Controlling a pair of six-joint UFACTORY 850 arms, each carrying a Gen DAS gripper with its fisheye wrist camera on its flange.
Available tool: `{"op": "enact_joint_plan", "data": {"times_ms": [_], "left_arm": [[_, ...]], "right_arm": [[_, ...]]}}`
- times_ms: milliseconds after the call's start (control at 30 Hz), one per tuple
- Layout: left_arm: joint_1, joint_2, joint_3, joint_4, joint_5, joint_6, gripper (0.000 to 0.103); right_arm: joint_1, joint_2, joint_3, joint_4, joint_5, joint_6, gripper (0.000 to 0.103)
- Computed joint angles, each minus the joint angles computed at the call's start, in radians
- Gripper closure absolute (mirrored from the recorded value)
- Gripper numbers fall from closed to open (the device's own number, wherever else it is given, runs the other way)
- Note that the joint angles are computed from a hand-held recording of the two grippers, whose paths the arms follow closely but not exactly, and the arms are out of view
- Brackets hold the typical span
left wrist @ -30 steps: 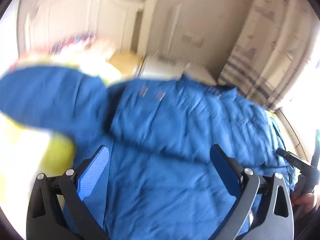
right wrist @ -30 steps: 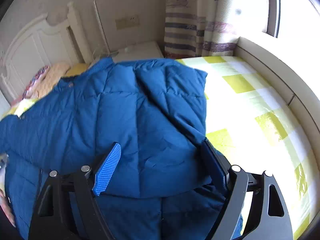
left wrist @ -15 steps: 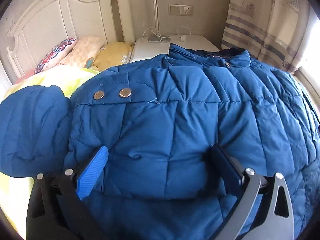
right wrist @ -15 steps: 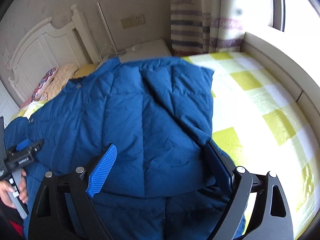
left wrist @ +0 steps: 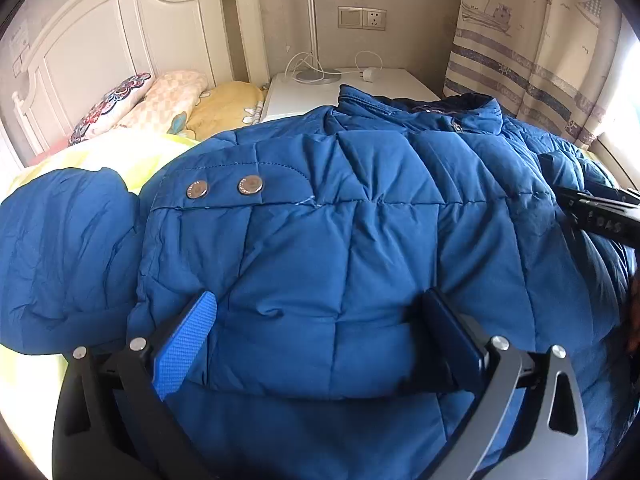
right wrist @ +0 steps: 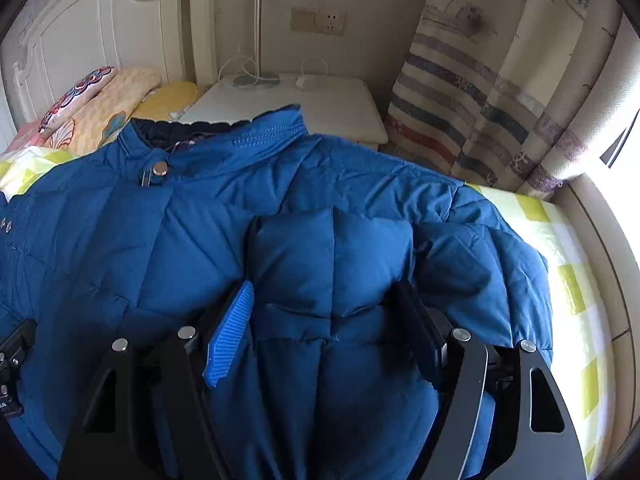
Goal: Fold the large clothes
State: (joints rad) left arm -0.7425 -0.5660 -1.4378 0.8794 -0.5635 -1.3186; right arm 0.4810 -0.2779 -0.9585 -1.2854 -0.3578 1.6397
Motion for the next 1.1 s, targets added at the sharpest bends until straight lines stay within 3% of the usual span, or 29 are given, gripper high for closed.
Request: {"op": "enact_joint_plan", "data": {"times_ms": [100,167,233,267,367,433,500,567,633,733,867,900,1000,1100], "left_arm": [[0.001,0.003,0.005,0.002,0.007,-0.005,0.002],[0.001,0.005,0.008,0.006,0.010,-0.010,0.002],[0.001,0.008,0.011,0.009,0.014,-0.015,0.002],[0.001,0.008,0.011,0.011,0.015,-0.018,0.002],[0.007,0.048,0.063,0.067,0.069,-0.096,0.003],[0.019,0.127,0.148,0.188,0.103,-0.284,0.010],[0.055,0.259,0.242,0.313,0.104,-0.493,0.010],[0.090,0.391,0.332,0.406,-0.018,-0.703,0.007],[0.140,0.500,0.419,0.390,-0.111,-0.816,0.003],[0.256,0.618,0.527,0.253,-0.119,-0.811,0.003],[0.397,0.684,0.609,0.117,-0.165,-0.696,0.003],[0.426,0.697,0.629,0.111,-0.149,-0.691,0.004],[0.545,0.723,0.691,0.119,0.017,-0.692,0.011],[0.584,0.684,0.685,0.229,0.040,-0.749,0.020]], "right_arm": [[-0.001,0.040,0.027,0.071,-0.013,-0.006,0.031],[0.045,0.122,0.094,-0.091,-0.030,0.177,0.031],[0.106,0.169,0.149,-0.216,-0.076,0.277,0.019],[0.124,0.167,0.160,-0.215,-0.079,0.265,0.014],[0.144,0.103,0.144,-0.117,-0.087,0.155,0.013],[0.126,0.102,0.150,-0.147,-0.063,0.204,0.011],[0.114,0.096,0.151,-0.153,-0.044,0.218,0.007],[0.107,0.100,0.155,-0.160,-0.036,0.225,0.006],[0.109,0.095,0.149,-0.149,-0.039,0.215,0.005],[0.105,0.093,0.149,-0.158,-0.033,0.223,0.005],[0.103,0.089,0.146,-0.160,-0.037,0.220,0.005],[0.118,0.094,0.149,-0.147,-0.048,0.220,0.005],[0.115,0.094,0.150,-0.158,-0.042,0.231,0.005],[0.120,0.096,0.151,-0.154,-0.046,0.231,0.005]]}}
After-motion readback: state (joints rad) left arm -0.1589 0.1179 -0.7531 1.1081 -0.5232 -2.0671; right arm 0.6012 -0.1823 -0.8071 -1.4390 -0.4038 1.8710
